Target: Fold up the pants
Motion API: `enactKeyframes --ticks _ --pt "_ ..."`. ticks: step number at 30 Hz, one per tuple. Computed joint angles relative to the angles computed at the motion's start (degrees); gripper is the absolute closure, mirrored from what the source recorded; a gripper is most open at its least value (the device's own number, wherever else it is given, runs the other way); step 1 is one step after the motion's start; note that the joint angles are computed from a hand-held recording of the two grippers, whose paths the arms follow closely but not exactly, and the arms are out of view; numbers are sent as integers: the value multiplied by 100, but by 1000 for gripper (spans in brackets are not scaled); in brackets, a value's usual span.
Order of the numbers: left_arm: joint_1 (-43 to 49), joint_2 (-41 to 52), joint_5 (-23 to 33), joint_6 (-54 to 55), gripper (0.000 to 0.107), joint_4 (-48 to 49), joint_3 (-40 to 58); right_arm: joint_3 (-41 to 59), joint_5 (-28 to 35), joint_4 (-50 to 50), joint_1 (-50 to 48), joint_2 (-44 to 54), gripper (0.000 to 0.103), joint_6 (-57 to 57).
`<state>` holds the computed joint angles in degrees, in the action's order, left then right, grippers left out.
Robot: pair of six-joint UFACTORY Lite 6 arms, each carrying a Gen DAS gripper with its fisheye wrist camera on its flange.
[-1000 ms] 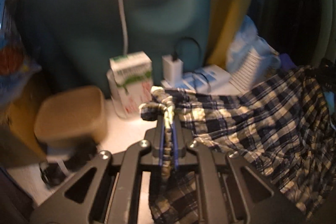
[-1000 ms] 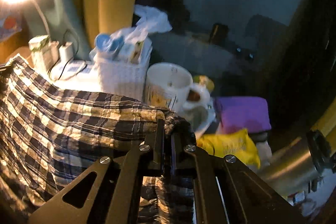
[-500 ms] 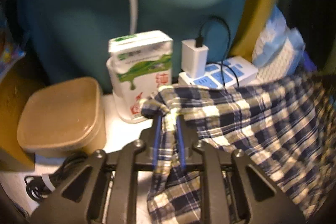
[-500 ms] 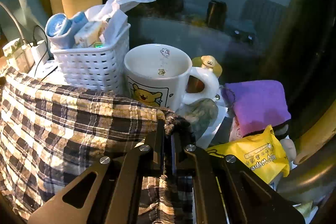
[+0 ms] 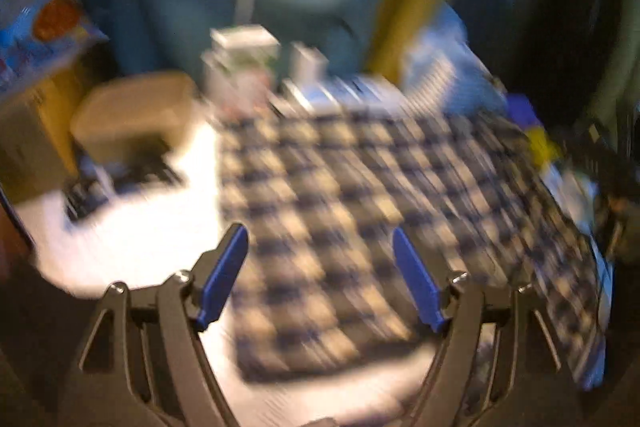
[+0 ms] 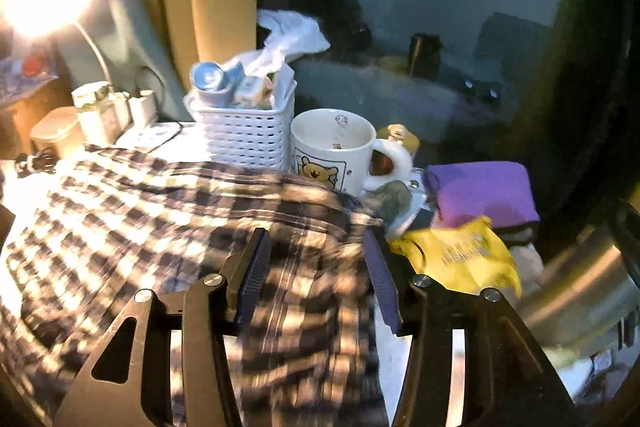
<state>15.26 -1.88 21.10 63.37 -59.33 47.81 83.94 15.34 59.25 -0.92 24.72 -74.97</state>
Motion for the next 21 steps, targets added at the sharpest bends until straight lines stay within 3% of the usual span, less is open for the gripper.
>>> enactKeyframes --ticks 4,11,14,21 --pt "-886 -621 -183 -664 31 216 -904 -1505 289 1113 -511 -1375 51 -1370" --pt "-1839 -625 -570 -730 32 -410 -1356 -2899 1377 1498 -1834 -2283 51 -2362" --pt "-1756 -118 -357 154 32 -1320 -1209 -3311 1725 1614 -2240 -2365 51 -2812" --pt "-1170 698 542 940 34 -2190 -794 -3800 2035 1686 -2402 -2227 51 -3497"
